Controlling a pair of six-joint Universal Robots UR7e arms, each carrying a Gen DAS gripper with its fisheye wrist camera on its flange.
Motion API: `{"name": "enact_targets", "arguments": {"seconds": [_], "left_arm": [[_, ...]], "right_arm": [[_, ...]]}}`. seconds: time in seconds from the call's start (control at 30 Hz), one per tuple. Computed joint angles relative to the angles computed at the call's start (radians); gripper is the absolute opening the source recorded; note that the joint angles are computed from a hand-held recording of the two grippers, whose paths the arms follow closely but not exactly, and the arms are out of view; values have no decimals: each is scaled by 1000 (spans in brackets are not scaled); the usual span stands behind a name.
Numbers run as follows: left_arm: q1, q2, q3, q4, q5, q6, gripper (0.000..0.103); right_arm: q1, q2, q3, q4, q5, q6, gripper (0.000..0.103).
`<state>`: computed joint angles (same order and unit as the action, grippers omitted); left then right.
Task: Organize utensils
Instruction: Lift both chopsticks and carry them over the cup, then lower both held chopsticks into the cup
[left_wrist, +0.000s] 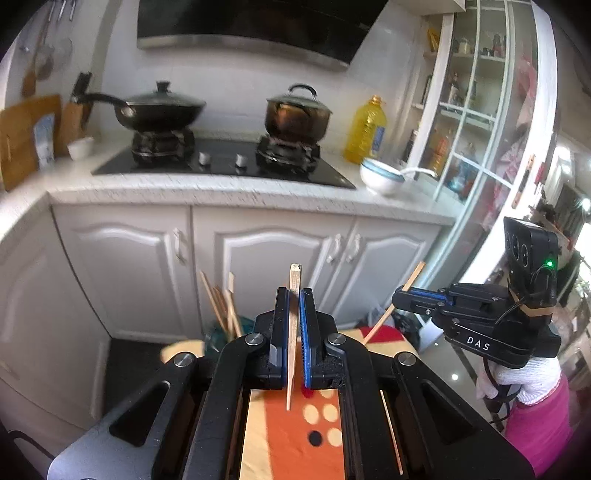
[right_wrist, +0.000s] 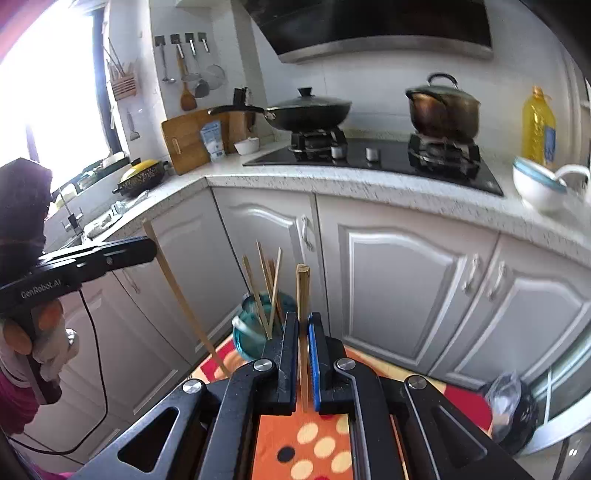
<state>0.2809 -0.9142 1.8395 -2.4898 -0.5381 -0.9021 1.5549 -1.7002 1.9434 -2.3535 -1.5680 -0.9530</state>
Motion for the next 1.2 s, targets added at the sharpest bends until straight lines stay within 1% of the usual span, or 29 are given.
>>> {"name": "enact_targets", "arguments": {"seconds": [0.13, 0.3, 0.53, 0.6, 0.7, 0.77, 0.97, 1.1, 1.2], "left_arm": [[5, -27, 7, 45, 36, -20, 4], [26, -40, 20, 56, 44, -44, 4], [53, -23, 36, 46, 67, -74, 4], [63, -13, 36, 33, 67, -71, 4], [82, -1, 36, 0, 49, -55, 4], [90, 8, 32, -4, 43, -51, 4], [113, 29, 32, -37, 14, -45, 4], [127, 43, 34, -50, -6, -49, 4], [133, 50, 36, -52, -15, -55, 4]], "right_arm": [[52, 43, -26, -13, -9, 14, 5], [100, 103, -51, -38, -18, 34, 5], [130, 185, -61, -84, -46, 61, 5], [131, 204, -57, -95, -52, 65, 5], [126, 226, -54, -106, -64, 70, 5], [125, 235, -55, -102, -73, 60, 5], [115, 242, -63, -87, -71, 55, 5], [77, 241, -62, -64, -58, 71, 6], [38, 252, -56, -53, -79, 93, 10]]}}
